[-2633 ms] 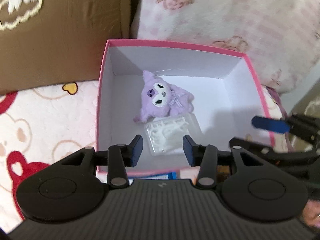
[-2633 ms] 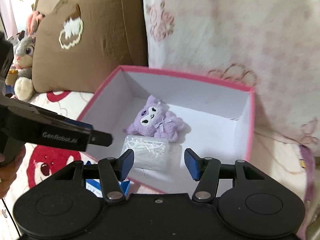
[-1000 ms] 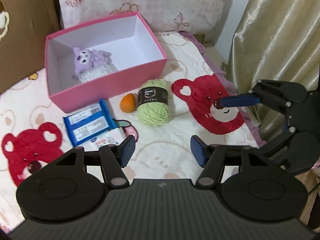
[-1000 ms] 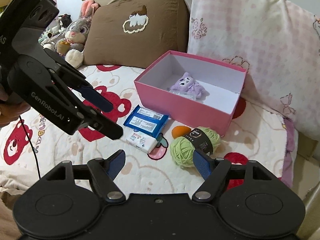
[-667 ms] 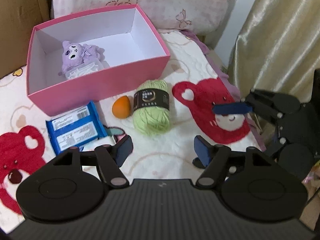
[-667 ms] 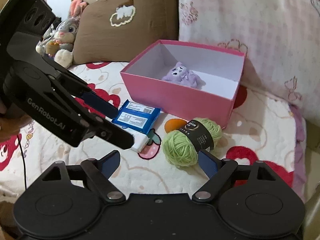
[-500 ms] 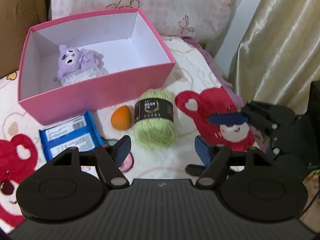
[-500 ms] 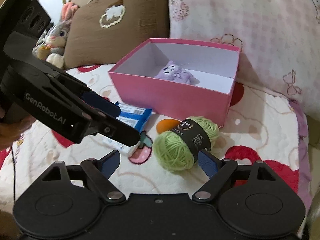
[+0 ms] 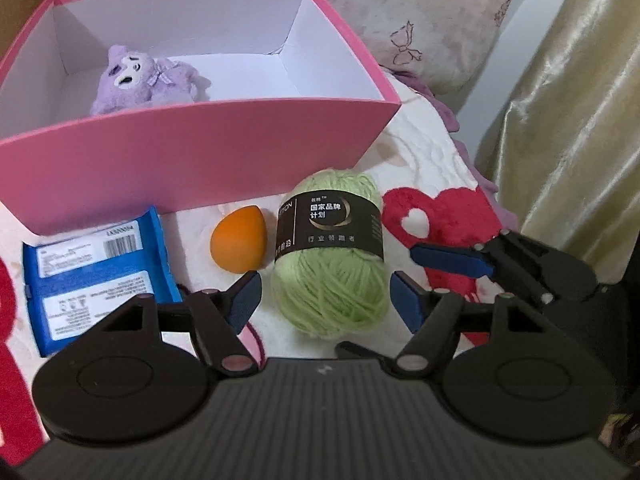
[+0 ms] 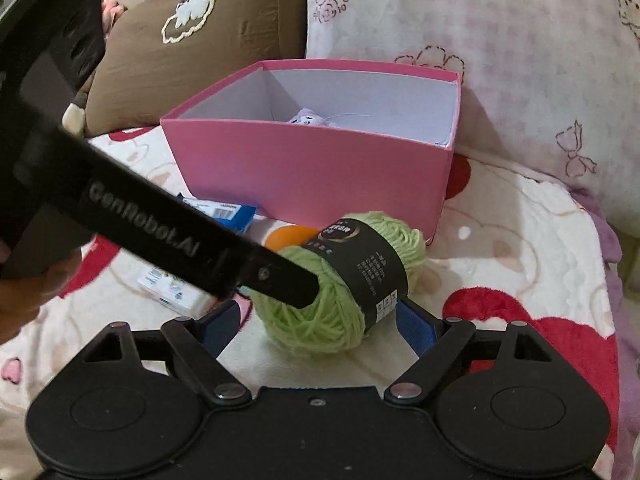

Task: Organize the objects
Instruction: 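Close the left tool on the green yarn ball and lift it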

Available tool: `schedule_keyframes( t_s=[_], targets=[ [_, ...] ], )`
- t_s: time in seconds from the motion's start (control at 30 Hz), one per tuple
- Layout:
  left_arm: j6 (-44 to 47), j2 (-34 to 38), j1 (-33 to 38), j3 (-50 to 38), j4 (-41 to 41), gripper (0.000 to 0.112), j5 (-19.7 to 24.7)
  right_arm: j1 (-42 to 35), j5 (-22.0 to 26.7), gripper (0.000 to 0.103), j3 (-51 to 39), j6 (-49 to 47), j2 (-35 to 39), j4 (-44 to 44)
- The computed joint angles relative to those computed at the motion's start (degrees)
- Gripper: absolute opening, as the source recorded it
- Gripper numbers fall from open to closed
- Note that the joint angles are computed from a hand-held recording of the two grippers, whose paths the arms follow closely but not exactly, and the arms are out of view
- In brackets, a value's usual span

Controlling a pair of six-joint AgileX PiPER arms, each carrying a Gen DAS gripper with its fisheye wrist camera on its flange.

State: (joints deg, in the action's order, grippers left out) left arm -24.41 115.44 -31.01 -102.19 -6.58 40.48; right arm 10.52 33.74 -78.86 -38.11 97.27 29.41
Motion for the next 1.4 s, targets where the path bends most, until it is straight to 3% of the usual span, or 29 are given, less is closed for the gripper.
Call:
schedule_keyframes(
  t_s=[0.1, 0.3, 0.4, 0.53, 0.6, 0.7, 0.83, 1.0, 1.2, 1.4],
  targets=[
    [5.71, 0.17, 1.89, 1.97, -11.47, 0.065, -1.94, 0.97, -3.35, 0.088, 1.68, -0.97, 0.47, -1.60],
    [15.29, 0.00, 3.41, 4.78, -28.82, 0.062, -4.11, -0.47, -3.69, 0.088, 2.59, -1.83, 0.87, -1.63],
    [10.58, 0.10, 2.51, 3.98, -24.11, 0.062, -5.16, -2.05, -2.36, 0.088, 2.05, -2.36, 1.71, 0.87],
    [-3.14, 0.76, 0.25, 2.05, -7.23, 0.065, -5.70, -4.09, 0.97, 0.088, -0.23, -2.03, 3.83, 4.97],
    [-4.77, 1.31, 0.10, 1.73, -4.77, 0.066, -5.49, -4.41, 2.09, 0.088, -0.64, -1.70, 4.17, 5.83],
    [-2.51, 1.83, 0.59, 2.97, -7.75, 0.066, -6.83, -4.05, 1.84, 0.088, -0.20, -2.36, 3.88, 5.92],
    [2.68, 2.39, 1.04, 4.73, -15.60, 0.055, -9.79, -4.17, 2.35, 0.087, -0.24, -4.10, 3.71, 7.30],
    [3.59, 1.60, 1.39, 7.23, -19.08, 0.048, -11.68, -4.67, 2.20, 0.077, -0.61, -4.69, 4.13, 7.69],
    [0.63, 0.30, 0.35, 7.55, -15.70, 0.047, -11.23, -3.66, 3.49, 0.069, -1.22, -3.56, 2.74, 4.82],
    [-2.85, -2.98, -1.37, 9.50, -11.04, 0.047, -10.43, -2.44, 6.09, 0.067, -1.35, -0.64, -0.15, 0.70]
  ],
)
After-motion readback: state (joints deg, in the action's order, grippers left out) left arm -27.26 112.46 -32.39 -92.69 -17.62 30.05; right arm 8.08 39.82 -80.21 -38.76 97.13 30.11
